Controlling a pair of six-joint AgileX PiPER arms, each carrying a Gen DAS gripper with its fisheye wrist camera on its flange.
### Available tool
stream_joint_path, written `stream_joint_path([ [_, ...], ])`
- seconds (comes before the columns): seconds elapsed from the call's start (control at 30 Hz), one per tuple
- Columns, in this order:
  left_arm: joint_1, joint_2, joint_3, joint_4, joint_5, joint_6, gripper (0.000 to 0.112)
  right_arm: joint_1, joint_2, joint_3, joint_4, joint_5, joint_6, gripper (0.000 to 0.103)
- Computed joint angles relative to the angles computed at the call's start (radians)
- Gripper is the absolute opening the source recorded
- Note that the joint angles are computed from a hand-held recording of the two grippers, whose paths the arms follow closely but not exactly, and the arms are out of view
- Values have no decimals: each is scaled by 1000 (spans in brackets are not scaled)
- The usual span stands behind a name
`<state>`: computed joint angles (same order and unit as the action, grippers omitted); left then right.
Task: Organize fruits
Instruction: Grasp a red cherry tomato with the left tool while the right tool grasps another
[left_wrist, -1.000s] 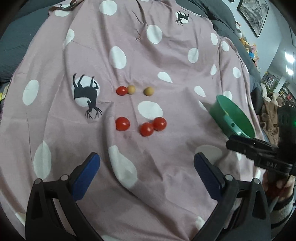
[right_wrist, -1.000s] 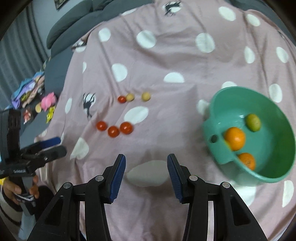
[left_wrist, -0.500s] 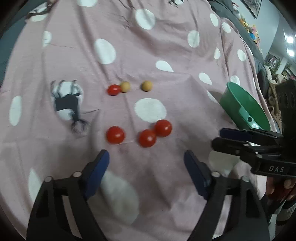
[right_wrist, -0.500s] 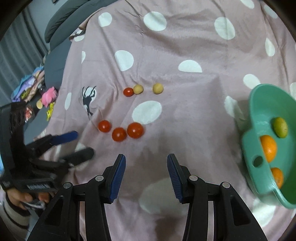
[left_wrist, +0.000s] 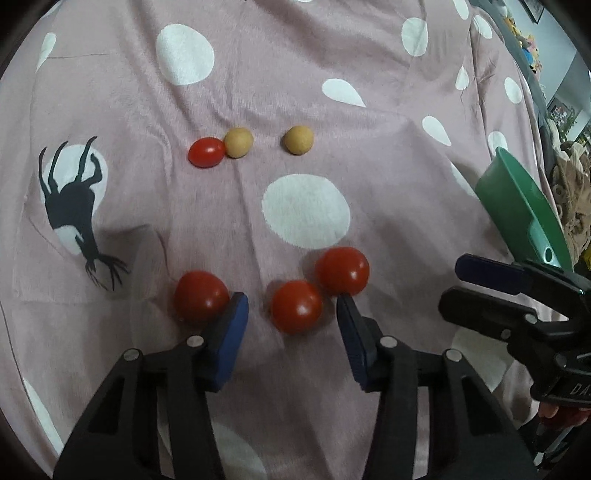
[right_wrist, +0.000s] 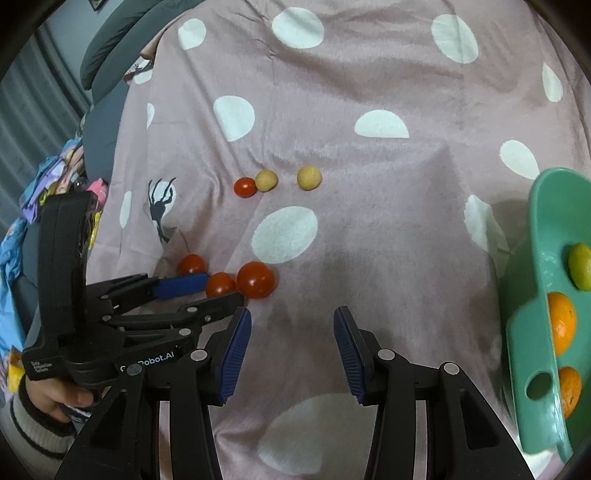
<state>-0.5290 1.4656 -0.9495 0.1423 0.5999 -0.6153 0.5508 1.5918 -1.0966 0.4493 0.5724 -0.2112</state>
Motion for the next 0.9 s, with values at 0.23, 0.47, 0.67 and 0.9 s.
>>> stream_joint_path([
  [0.23,6,-9,21,74,-22,-49,26,14,61,-64,-17,21,-8,47],
  [0.47,17,-128,100,88,-39,-92,26,69,166,-184,-100,73,25,47],
  [0.67,20,-201,142,94,-31,-118,26,130,244,-277,-206,108,79,47],
  [0.9,26,-221,160,69,-36,-95,26,173,287,-322,-332,107,165,32],
])
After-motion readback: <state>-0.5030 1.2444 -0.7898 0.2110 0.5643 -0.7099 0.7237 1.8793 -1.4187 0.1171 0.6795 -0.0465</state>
